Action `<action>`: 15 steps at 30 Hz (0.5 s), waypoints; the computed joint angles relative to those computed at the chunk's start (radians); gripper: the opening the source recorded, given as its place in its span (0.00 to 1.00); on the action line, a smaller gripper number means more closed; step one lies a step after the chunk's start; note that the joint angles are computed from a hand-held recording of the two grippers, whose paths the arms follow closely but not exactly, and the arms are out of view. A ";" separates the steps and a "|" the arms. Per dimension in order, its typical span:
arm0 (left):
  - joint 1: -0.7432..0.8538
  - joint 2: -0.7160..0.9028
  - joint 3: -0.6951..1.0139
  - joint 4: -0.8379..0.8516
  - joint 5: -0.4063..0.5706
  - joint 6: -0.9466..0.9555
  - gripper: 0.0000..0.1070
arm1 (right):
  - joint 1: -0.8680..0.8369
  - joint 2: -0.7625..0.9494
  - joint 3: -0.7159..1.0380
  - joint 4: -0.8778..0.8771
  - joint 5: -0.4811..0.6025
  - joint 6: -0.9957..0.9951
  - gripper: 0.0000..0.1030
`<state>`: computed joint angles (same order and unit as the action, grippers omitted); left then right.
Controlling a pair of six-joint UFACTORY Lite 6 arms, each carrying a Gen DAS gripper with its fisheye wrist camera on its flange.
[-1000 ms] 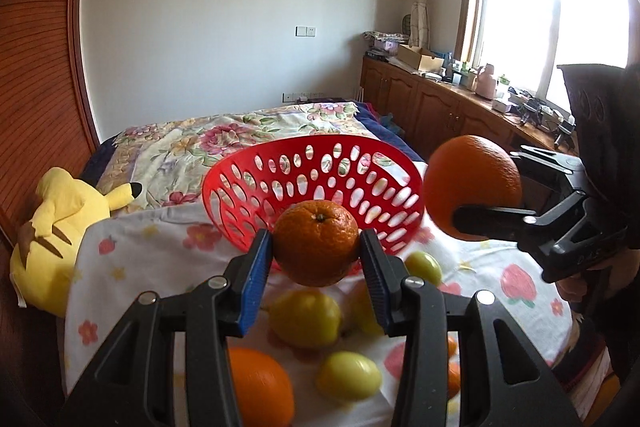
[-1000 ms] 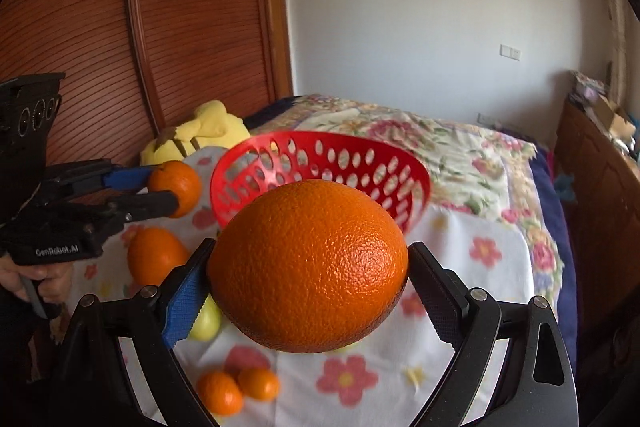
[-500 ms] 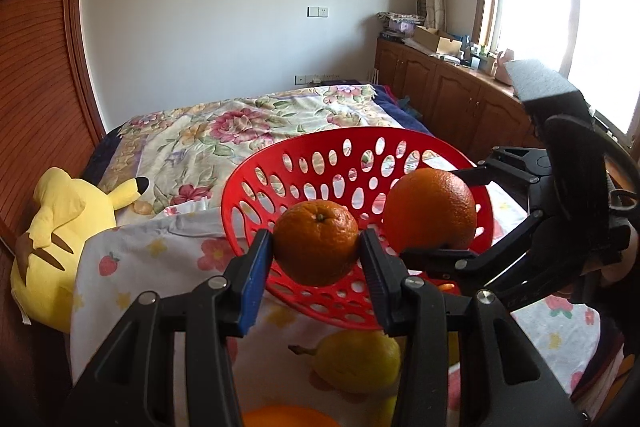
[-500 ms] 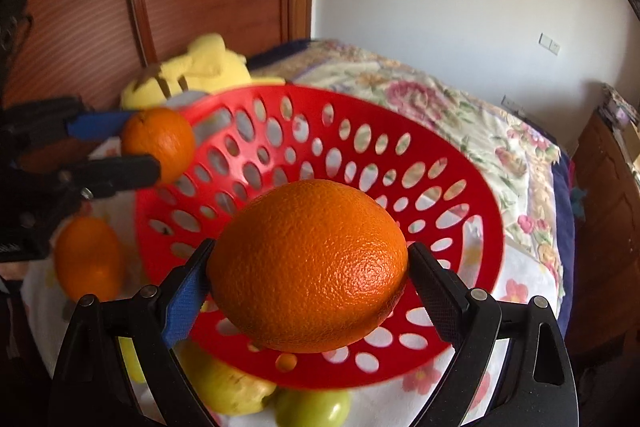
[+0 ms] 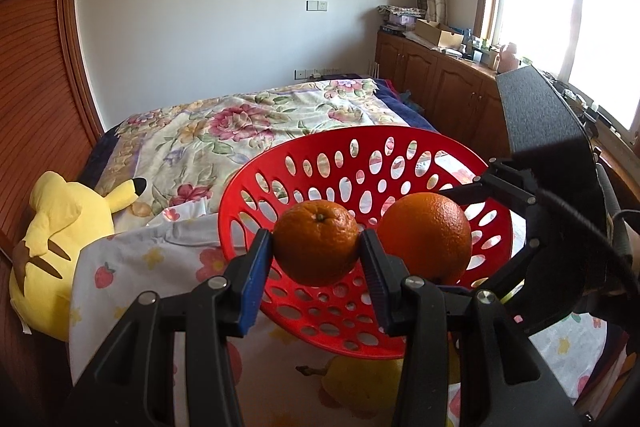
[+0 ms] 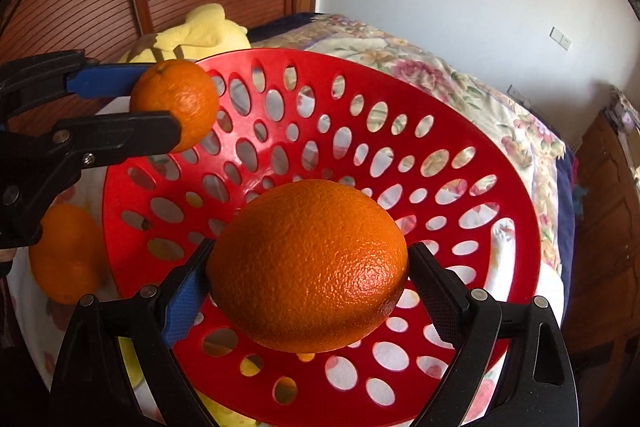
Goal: Organize fruits
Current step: 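Carry the tangerine in the left tool while the right tool carries the orange over the red basket, then open the right tool dropping the orange while the left tool releases the tangerine into the basket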
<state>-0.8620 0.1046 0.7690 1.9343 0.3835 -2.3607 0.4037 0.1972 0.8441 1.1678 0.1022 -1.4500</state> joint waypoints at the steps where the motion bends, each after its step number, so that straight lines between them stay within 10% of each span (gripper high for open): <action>1: 0.001 0.006 0.004 0.000 -0.001 0.000 0.40 | 0.004 0.003 0.000 -0.001 -0.005 0.004 0.92; 15: 0.026 0.029 0.026 -0.004 -0.021 0.026 0.41 | -0.009 0.051 0.081 -0.158 0.027 0.229 0.91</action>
<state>-0.8356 0.1336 0.7948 1.9307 0.3627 -2.3346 0.3946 0.2483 0.9248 1.0097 0.1288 -1.2212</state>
